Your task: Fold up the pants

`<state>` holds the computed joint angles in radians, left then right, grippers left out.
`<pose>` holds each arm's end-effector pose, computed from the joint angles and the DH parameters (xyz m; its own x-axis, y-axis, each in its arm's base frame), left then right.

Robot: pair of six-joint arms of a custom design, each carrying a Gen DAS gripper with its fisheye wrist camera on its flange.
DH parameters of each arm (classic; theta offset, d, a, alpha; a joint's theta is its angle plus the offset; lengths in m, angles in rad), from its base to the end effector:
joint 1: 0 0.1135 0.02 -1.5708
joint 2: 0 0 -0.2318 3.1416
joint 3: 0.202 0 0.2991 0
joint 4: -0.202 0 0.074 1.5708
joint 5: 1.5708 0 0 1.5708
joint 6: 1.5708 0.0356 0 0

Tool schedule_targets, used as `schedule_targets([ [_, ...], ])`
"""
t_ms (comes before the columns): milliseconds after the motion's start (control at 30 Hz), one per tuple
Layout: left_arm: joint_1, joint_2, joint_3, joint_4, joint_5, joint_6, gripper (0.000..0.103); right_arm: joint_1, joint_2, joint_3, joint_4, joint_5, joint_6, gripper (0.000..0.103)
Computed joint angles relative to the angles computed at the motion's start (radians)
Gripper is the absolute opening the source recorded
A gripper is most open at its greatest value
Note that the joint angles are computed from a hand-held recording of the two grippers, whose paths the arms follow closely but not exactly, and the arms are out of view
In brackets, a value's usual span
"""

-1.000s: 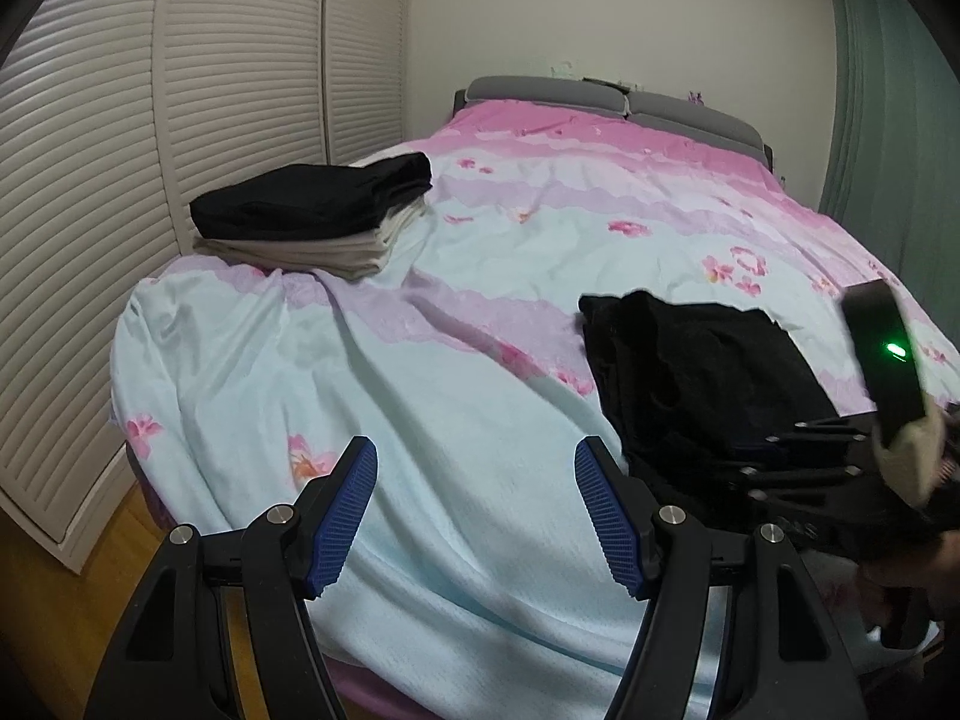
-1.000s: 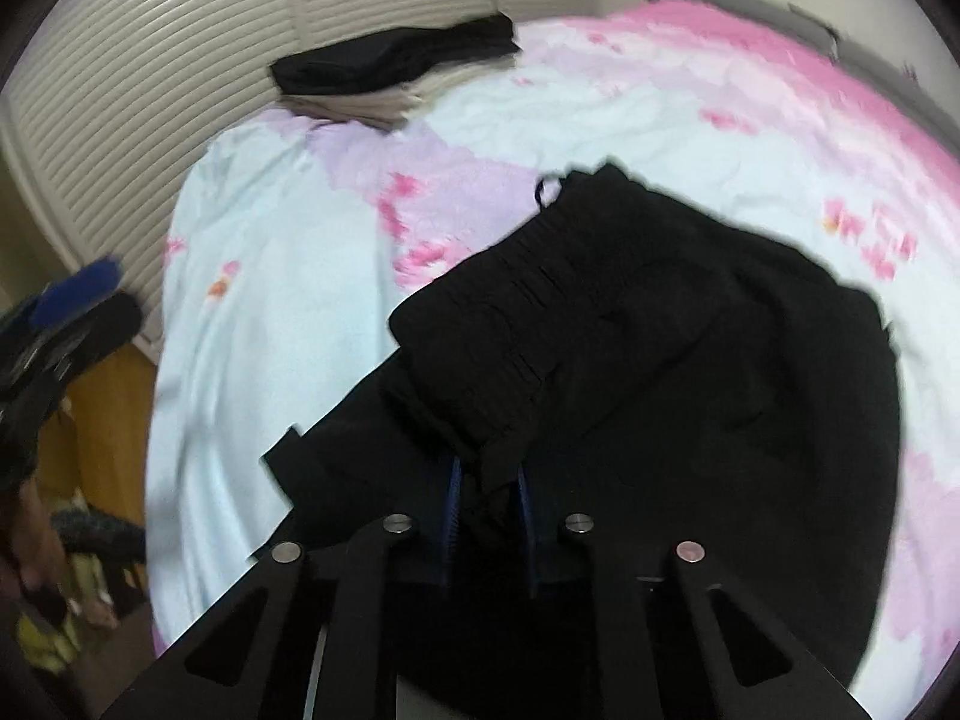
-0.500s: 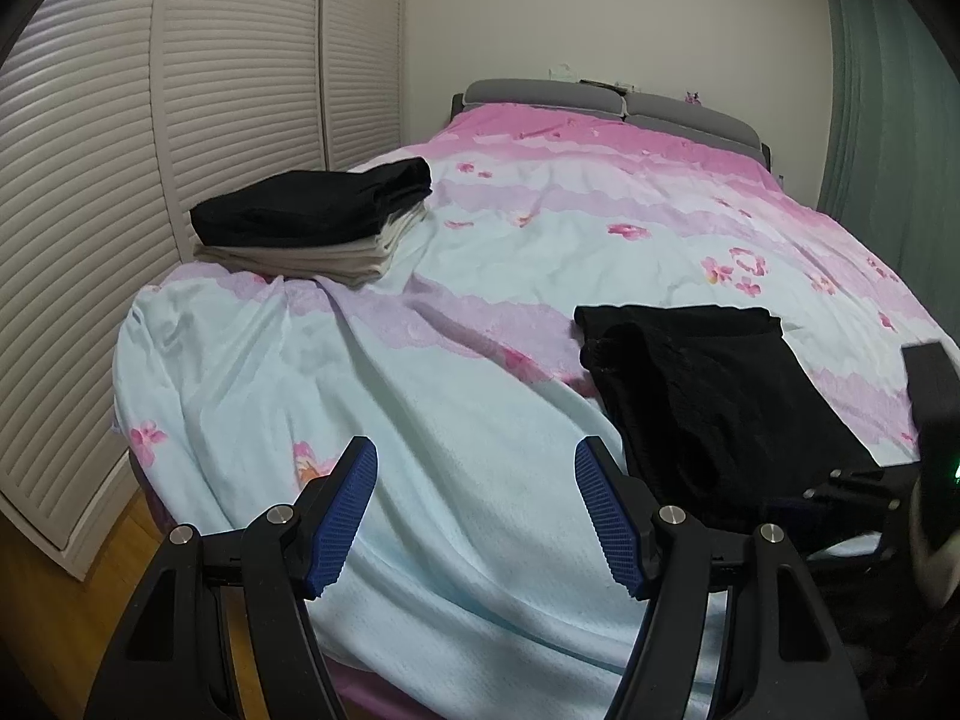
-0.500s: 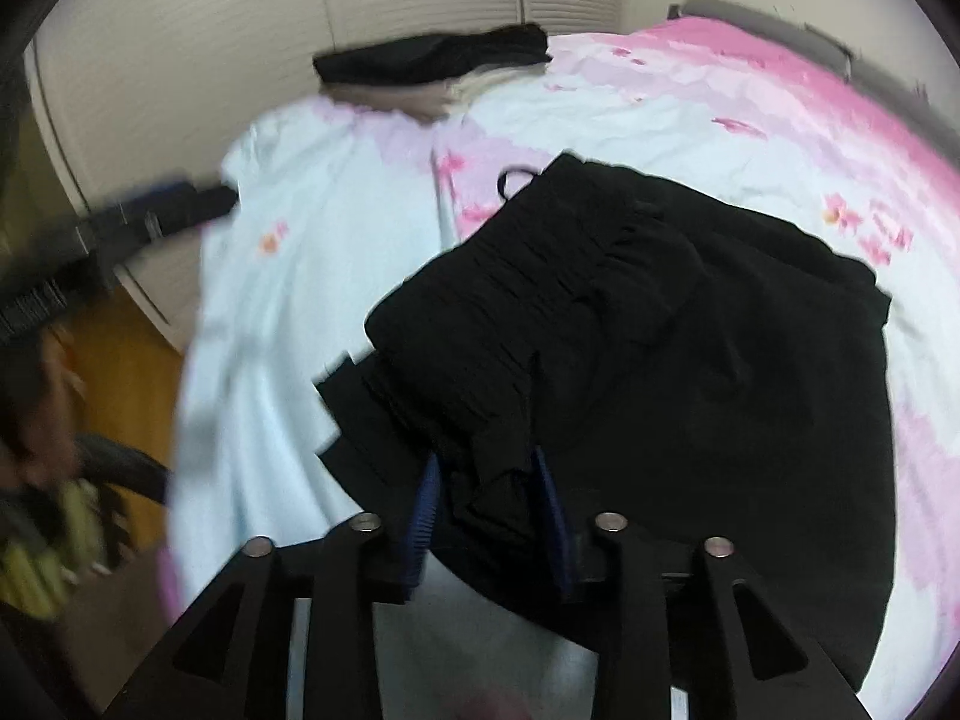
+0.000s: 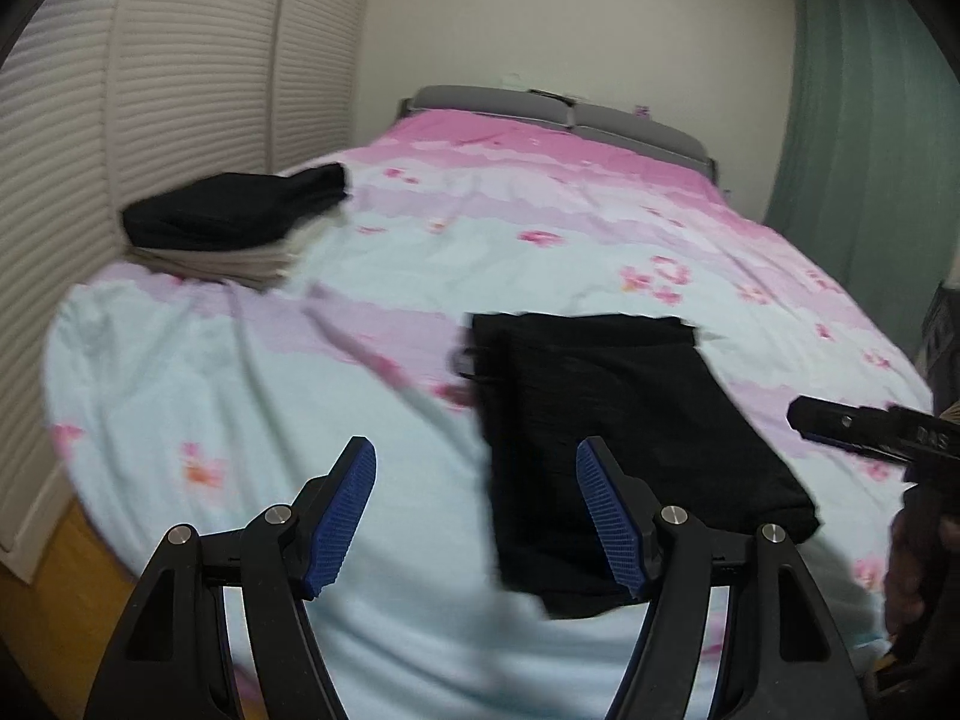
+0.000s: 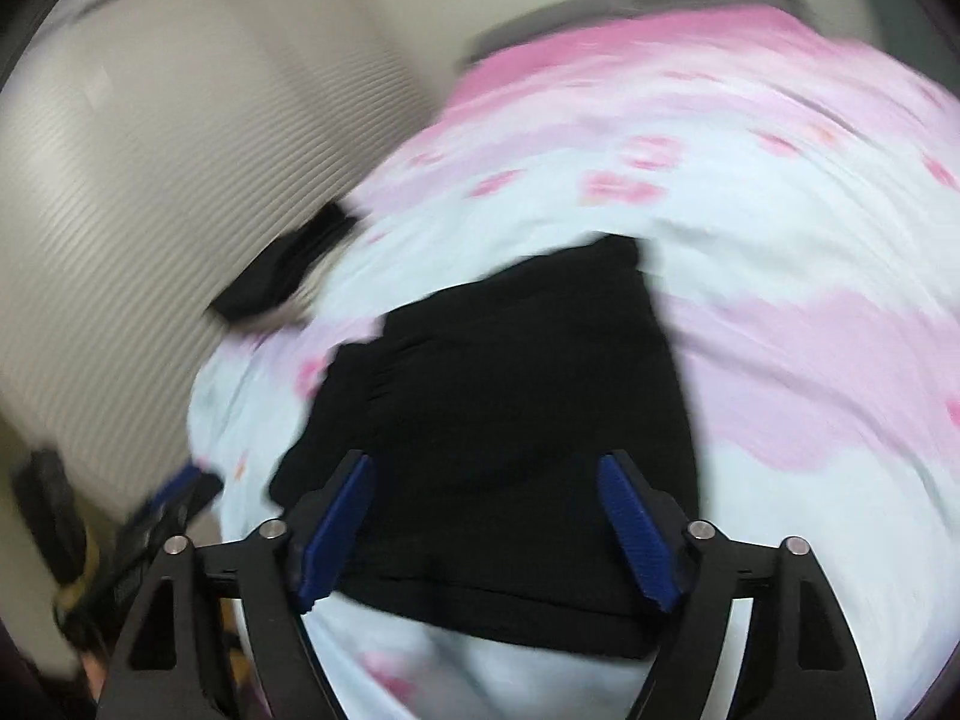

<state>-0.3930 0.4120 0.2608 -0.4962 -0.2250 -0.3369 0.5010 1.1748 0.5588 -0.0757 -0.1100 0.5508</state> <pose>0.1813 -0.0666 0.1560 -0.5949 -0.1022 -0.7973 0.0130 0.9905 -0.1367 0.2513 0.1421 0.1373 -0.7654 0.1740 -0.6196 -0.1772 0.8686 0.4627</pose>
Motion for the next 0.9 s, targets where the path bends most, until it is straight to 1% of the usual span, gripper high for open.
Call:
schedule_targets([
  [100,-0.071,0.084,0.002,0.055,-0.005,-0.056,0.069,-0.075,-0.021,-0.076,0.024,-0.052,0.108,0.079],
  [167,-0.111,0.116,0.001,0.068,-0.027,-0.081,0.069,-0.108,-0.008,-0.114,0.063,-0.094,0.163,0.079],
  [233,-0.143,0.136,-0.004,0.072,-0.049,-0.104,0.069,-0.149,0.01,-0.16,0.124,-0.168,0.219,0.079],
  [267,-0.154,0.15,0.0,0.074,-0.057,-0.11,0.069,-0.181,0.004,-0.182,0.14,-0.212,0.223,0.079],
  [367,-0.179,0.181,0.007,0.08,-0.087,-0.126,0.069,-0.203,0.017,-0.21,0.204,-0.261,0.241,0.079],
  [433,-0.177,0.185,0.008,0.08,-0.094,-0.131,0.069,-0.214,0.074,-0.196,0.272,-0.321,0.256,0.079],
  [467,-0.179,0.188,0.008,0.082,-0.098,-0.135,0.069,-0.218,0.105,-0.178,0.284,-0.333,0.256,0.079],
  [600,-0.18,0.22,0.015,0.093,-0.103,-0.149,0.069,-0.232,0.276,-0.098,0.363,-0.419,0.27,0.079],
  [700,-0.189,0.243,0.02,0.098,-0.109,-0.16,0.069,-0.244,0.43,-0.03,0.451,-0.493,0.306,0.08],
  [767,-0.192,0.253,0.023,0.1,-0.11,-0.163,0.069,-0.243,0.48,0.005,0.456,-0.506,0.316,0.079],
  [800,-0.192,0.255,0.025,0.1,-0.11,-0.162,0.069,-0.243,0.485,0.023,0.424,-0.502,0.318,0.075],
  [833,-0.196,0.255,0.027,0.096,-0.116,-0.161,0.069,-0.244,0.463,0.03,0.361,-0.486,0.314,0.069],
  [867,-0.197,0.247,0.025,0.089,-0.12,-0.158,0.069,-0.252,0.45,0.03,0.332,-0.481,0.309,0.06],
  [900,-0.199,0.24,0.027,0.08,-0.126,-0.154,0.069,-0.261,0.425,0.003,0.337,-0.478,0.31,0.06],
])
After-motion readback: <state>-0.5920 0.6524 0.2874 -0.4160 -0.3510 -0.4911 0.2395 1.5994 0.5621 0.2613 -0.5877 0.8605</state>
